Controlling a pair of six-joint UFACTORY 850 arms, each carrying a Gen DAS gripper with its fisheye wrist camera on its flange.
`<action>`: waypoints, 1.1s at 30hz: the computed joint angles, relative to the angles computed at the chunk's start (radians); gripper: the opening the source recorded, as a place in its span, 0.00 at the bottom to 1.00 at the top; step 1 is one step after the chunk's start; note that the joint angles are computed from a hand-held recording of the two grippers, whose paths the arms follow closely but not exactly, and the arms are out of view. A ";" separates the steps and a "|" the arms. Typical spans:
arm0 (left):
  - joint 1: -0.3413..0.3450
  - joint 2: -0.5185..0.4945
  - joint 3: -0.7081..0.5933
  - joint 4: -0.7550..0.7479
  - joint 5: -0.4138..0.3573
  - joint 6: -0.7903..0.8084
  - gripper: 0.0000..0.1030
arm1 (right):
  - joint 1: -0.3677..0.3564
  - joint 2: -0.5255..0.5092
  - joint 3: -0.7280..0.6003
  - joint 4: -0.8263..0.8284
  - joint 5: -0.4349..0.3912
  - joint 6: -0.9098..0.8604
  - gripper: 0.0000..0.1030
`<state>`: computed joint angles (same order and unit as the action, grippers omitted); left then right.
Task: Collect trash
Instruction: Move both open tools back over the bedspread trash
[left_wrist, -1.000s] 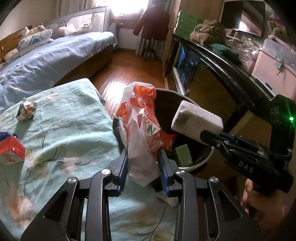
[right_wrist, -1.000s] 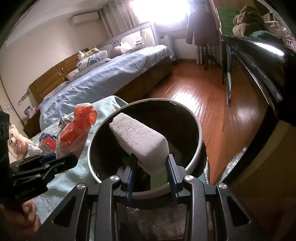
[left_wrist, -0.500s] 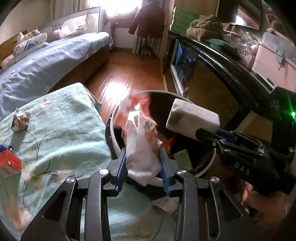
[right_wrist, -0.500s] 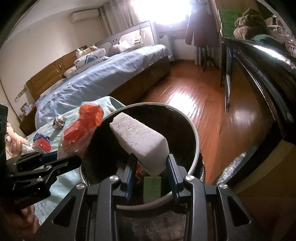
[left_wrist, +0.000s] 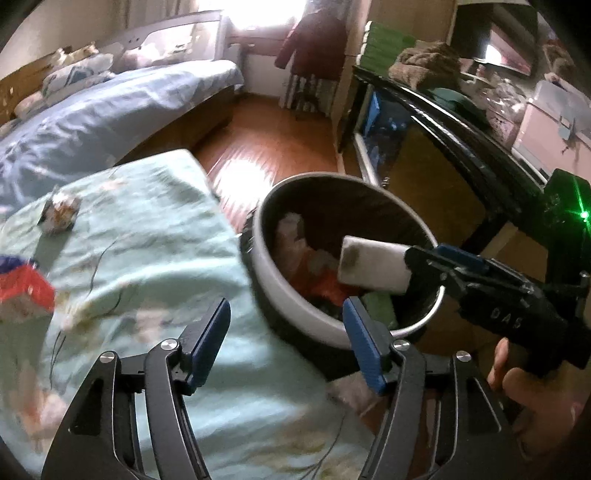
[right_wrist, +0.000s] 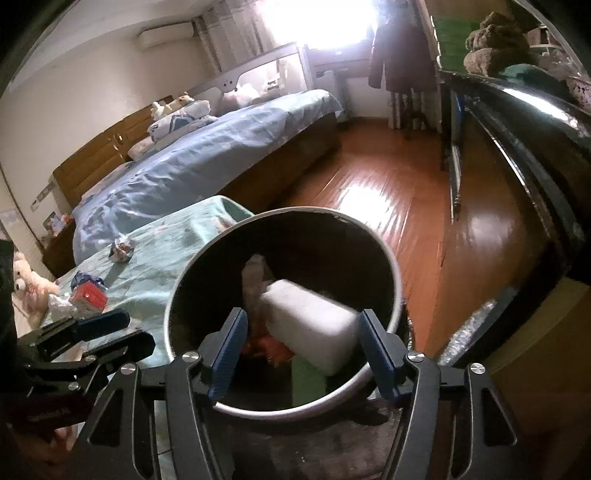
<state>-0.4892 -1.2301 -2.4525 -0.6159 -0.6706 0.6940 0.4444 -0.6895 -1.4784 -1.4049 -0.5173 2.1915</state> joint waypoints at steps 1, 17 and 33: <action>0.005 0.010 0.020 -0.007 0.006 0.003 0.63 | 0.003 -0.001 -0.002 -0.004 0.001 0.003 0.66; 0.147 0.196 0.392 -0.193 0.143 0.044 0.64 | 0.044 -0.073 -0.131 -0.114 0.130 0.064 0.84; 0.244 0.261 0.528 -0.230 0.271 0.027 0.64 | 0.088 -0.319 -0.510 0.228 0.234 -0.444 0.86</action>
<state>-0.2451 -0.9689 -1.9248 -0.8457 -0.3994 0.7211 0.5328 -1.0087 -1.9884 -1.1764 -0.2837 1.7473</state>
